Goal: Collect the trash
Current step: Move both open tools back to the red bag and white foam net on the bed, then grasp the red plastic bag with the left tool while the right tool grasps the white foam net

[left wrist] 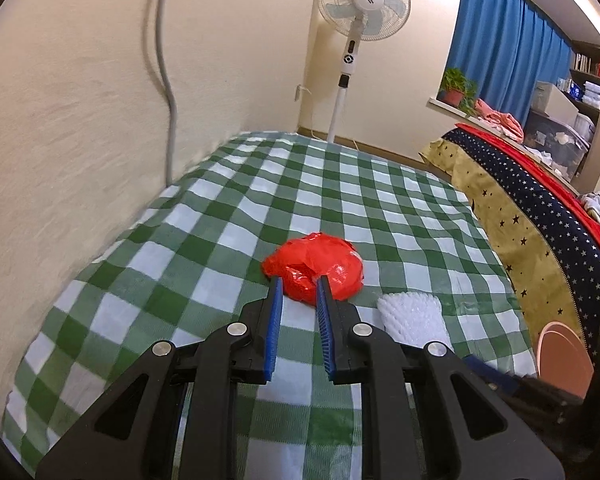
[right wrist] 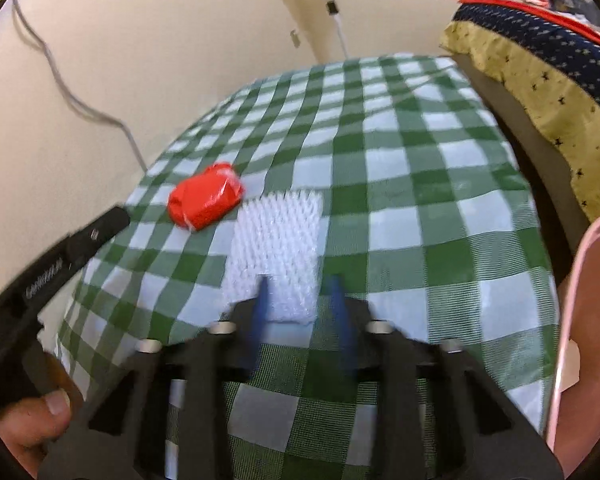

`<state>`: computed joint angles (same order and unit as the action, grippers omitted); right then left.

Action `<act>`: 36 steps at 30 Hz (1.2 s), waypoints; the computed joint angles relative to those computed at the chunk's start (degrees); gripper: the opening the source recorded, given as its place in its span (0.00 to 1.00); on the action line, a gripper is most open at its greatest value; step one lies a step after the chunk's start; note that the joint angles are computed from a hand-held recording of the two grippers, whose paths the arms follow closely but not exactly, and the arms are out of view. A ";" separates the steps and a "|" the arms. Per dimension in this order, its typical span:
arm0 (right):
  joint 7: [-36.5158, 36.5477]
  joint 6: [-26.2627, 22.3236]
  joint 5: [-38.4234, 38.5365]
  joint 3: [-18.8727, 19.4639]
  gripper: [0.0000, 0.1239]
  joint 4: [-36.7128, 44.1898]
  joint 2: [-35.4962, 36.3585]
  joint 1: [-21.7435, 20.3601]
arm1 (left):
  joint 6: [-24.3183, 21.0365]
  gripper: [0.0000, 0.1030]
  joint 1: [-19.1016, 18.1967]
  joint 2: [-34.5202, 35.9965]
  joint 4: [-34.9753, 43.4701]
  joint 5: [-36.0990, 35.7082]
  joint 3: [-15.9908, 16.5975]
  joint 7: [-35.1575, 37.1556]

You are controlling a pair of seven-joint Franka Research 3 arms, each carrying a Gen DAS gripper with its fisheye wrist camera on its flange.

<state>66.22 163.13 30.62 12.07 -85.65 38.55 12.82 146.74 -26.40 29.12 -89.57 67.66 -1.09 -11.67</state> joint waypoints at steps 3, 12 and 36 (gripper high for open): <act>-1.39 -0.57 -0.02 0.55 0.08 0.16 0.02 -0.46 | 1.13 0.34 0.68 2.11 2.56 -1.57 -0.13 1.99; 2.51 6.97 -0.55 -2.17 0.08 -2.55 -1.80 0.26 | -2.47 0.78 0.76 8.58 11.73 -11.37 0.38 10.40; 2.52 7.78 -1.23 -0.22 0.08 -5.44 -3.91 -2.54 | -7.01 0.72 -0.77 15.90 22.81 -27.87 2.38 26.61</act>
